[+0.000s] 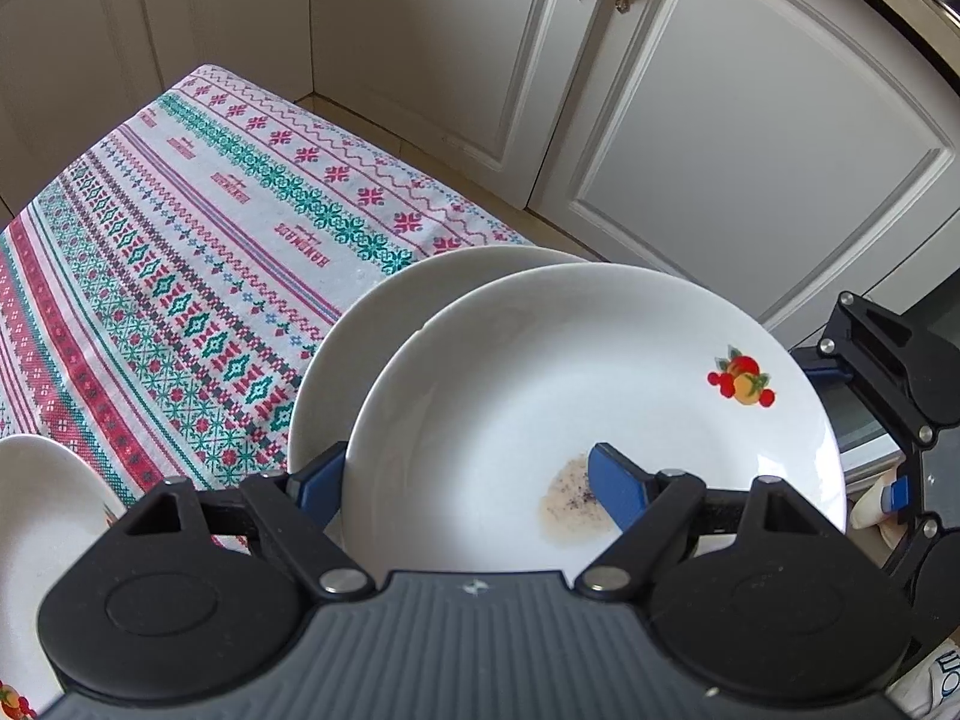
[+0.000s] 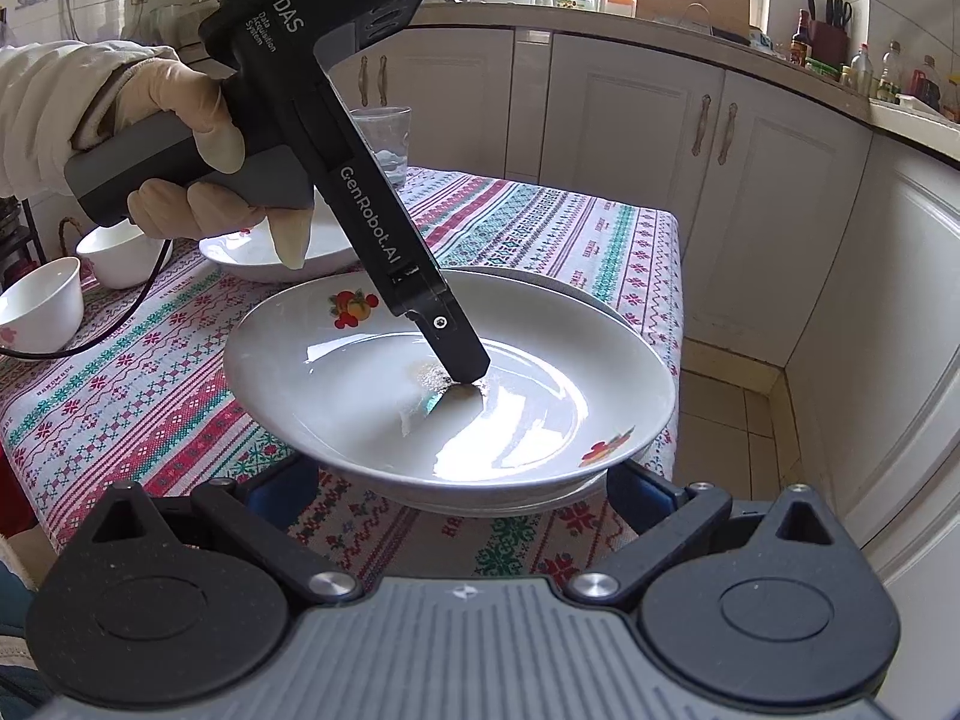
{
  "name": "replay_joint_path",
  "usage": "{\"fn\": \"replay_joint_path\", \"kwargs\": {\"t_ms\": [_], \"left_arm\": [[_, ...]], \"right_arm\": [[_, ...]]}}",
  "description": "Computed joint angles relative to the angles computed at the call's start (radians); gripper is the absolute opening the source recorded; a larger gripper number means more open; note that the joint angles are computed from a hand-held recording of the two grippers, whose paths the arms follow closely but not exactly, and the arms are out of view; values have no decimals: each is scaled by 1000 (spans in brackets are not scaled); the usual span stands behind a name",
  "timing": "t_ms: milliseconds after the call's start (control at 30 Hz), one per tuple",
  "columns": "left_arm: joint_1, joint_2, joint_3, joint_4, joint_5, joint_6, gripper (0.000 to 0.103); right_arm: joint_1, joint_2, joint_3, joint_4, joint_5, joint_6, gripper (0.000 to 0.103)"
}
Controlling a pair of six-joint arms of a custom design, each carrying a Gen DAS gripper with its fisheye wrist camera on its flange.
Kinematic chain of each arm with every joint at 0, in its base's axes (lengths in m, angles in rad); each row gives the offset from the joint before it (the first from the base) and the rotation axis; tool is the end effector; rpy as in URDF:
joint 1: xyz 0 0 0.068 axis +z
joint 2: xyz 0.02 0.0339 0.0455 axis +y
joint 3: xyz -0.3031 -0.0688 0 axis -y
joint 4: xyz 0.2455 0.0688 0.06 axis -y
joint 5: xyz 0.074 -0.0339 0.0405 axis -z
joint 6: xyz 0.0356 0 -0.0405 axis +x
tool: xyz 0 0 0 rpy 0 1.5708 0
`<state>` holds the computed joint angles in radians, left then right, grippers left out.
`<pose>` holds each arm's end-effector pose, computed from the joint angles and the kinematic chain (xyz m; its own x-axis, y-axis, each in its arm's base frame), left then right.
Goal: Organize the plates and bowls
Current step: 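Lower the held plate onto the deep white plate with the left tool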
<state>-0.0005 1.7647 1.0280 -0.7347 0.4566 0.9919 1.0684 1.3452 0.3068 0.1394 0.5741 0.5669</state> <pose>0.3111 -0.0159 0.1850 -0.5074 0.7516 -0.4215 0.8571 0.4906 -0.1570 0.1100 0.1600 0.1465 -0.6257 -0.2025 -0.7533 -0.2811 0.9594 -0.0243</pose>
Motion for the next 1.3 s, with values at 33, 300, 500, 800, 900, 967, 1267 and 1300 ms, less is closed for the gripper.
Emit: {"fn": "replay_joint_path", "kwargs": {"t_ms": [33, 300, 500, 800, 900, 967, 1267, 1300], "left_arm": [[-1, 4, 1, 2, -1, -2, 83], [0, 12, -2, 7, -5, 6, 83], [-10, 6, -13, 20, -16, 7, 86], [-29, -38, -57, 83, -53, -1, 88], [-26, -26, -35, 58, -52, -9, 88], [-21, -20, -21, 38, -51, -9, 88], [-17, -21, 1, 9, -57, -21, 89], [-18, -23, 1, 9, -57, -22, 89]], "right_arm": [[0, 1, -1, 0, 0, 1, 103], [2, 11, 11, -29, 4, 18, 103], [5, 8, 10, -37, 4, 37, 103], [10, 16, 10, -33, 13, 39, 103], [12, 16, 10, -32, 14, 37, 103], [11, 13, 8, -31, 12, 34, 103], [14, 16, 9, -28, 14, 30, 103], [15, 17, 10, -29, 15, 32, 103]]}}
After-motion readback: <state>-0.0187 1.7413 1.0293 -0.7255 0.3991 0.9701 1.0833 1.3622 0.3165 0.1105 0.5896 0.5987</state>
